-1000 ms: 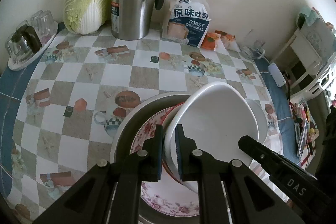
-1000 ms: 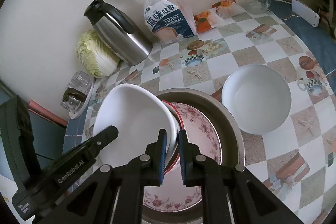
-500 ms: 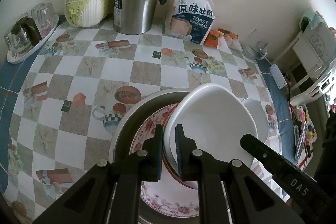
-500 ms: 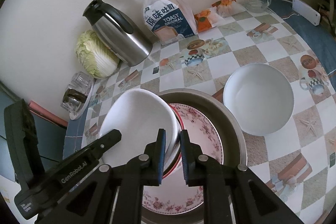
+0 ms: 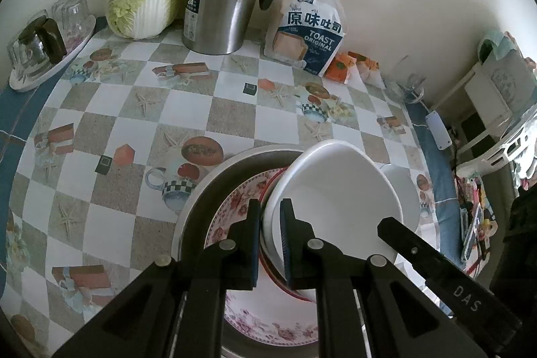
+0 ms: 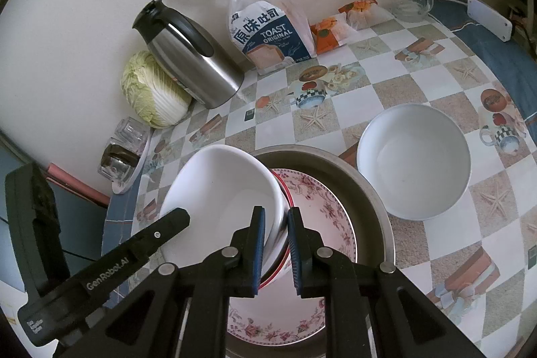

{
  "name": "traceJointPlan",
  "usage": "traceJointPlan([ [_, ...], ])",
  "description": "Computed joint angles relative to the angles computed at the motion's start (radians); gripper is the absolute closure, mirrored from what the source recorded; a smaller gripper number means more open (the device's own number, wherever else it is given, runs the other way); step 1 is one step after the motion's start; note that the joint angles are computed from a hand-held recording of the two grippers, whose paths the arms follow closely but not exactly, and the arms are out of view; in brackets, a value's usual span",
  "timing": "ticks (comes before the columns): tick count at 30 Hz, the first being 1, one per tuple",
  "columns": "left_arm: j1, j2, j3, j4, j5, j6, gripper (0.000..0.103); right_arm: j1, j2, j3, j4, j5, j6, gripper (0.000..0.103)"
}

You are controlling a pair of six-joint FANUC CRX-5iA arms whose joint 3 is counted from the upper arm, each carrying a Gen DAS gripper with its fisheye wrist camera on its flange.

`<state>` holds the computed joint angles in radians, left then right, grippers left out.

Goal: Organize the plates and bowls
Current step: 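Lower the square bowl into the red-rimmed bowl with both grippers, then open both grippers and pull them back from the square bowl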

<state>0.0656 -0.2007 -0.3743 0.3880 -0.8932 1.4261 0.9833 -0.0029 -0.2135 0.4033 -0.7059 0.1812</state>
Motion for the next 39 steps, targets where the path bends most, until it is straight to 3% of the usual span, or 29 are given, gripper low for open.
traceJointPlan([
  [14, 0.005, -0.016, 0.009, -0.011, -0.006, 0.013, 0.091, -0.002, -0.011, -0.007, 0.002, 0.009, -0.005, 0.087],
  [16, 0.007, -0.023, 0.012, -0.021, -0.005, 0.025, 0.086, 0.001, -0.016, -0.008, 0.009, 0.006, -0.009, 0.087],
  [25, 0.027, -0.069, 0.026, -0.081, 0.012, 0.093, 0.044, 0.028, -0.046, -0.035, 0.144, -0.029, -0.071, 0.087],
  [26, 0.025, -0.071, 0.035, -0.105, 0.013, 0.115, 0.039, 0.03, -0.045, -0.035, 0.154, -0.037, -0.073, 0.081],
  [29, 0.028, -0.08, 0.041, -0.142, 0.024, 0.143, 0.027, 0.034, -0.045, -0.038, 0.171, -0.045, -0.082, 0.049],
  [31, 0.035, -0.082, 0.043, -0.154, 0.024, 0.156, 0.019, 0.037, -0.043, -0.037, 0.181, -0.051, -0.082, 0.046],
  [33, 0.045, -0.082, 0.041, -0.149, 0.022, 0.157, 0.017, 0.042, -0.037, -0.03, 0.188, -0.072, -0.078, 0.035],
  [37, 0.05, -0.083, 0.038, -0.155, 0.025, 0.169, 0.016, 0.044, -0.03, -0.028, 0.197, -0.084, -0.074, 0.029],
  [39, 0.05, -0.087, 0.034, -0.16, 0.032, 0.175, 0.01, 0.046, -0.026, -0.027, 0.208, -0.096, -0.076, 0.021],
])
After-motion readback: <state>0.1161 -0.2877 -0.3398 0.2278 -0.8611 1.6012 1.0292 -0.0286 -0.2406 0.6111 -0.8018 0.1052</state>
